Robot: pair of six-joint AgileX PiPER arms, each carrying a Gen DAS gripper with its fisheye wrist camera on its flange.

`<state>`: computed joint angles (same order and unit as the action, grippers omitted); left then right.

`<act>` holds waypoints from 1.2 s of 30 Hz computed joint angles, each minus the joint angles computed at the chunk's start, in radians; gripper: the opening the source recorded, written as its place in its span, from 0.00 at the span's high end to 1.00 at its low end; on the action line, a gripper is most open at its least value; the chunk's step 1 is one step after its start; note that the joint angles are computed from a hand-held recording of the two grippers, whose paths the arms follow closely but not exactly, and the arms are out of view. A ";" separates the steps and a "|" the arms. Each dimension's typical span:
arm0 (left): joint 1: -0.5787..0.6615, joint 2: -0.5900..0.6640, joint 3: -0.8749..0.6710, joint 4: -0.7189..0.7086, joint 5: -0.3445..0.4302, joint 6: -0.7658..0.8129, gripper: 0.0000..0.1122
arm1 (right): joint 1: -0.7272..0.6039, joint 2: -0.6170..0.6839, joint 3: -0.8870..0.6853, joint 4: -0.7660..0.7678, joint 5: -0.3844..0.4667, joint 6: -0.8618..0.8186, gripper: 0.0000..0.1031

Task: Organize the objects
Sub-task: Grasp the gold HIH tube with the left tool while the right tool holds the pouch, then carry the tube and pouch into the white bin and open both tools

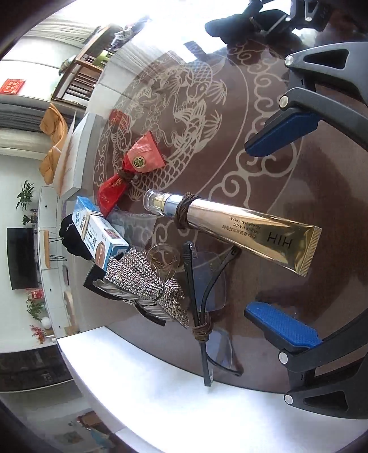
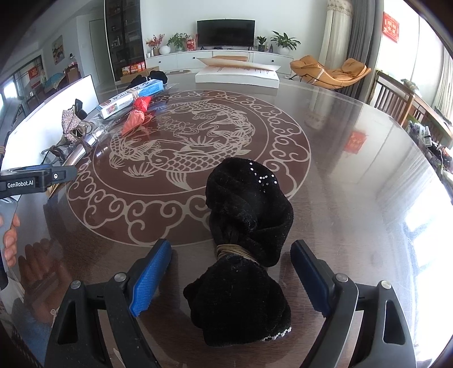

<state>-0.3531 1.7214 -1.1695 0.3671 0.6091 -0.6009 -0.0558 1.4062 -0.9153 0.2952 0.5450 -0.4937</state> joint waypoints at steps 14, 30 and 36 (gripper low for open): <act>-0.076 -0.416 0.444 -0.260 -0.170 0.106 0.42 | -0.016 0.011 -0.009 0.039 0.015 -0.034 0.16; -0.101 -0.399 0.458 -0.070 -0.338 0.026 0.79 | -0.032 0.085 -0.193 0.063 0.247 -0.052 0.71; -0.110 -0.879 0.646 -0.063 -0.300 -0.074 0.79 | 0.020 -0.007 -0.241 0.148 0.343 -0.054 0.71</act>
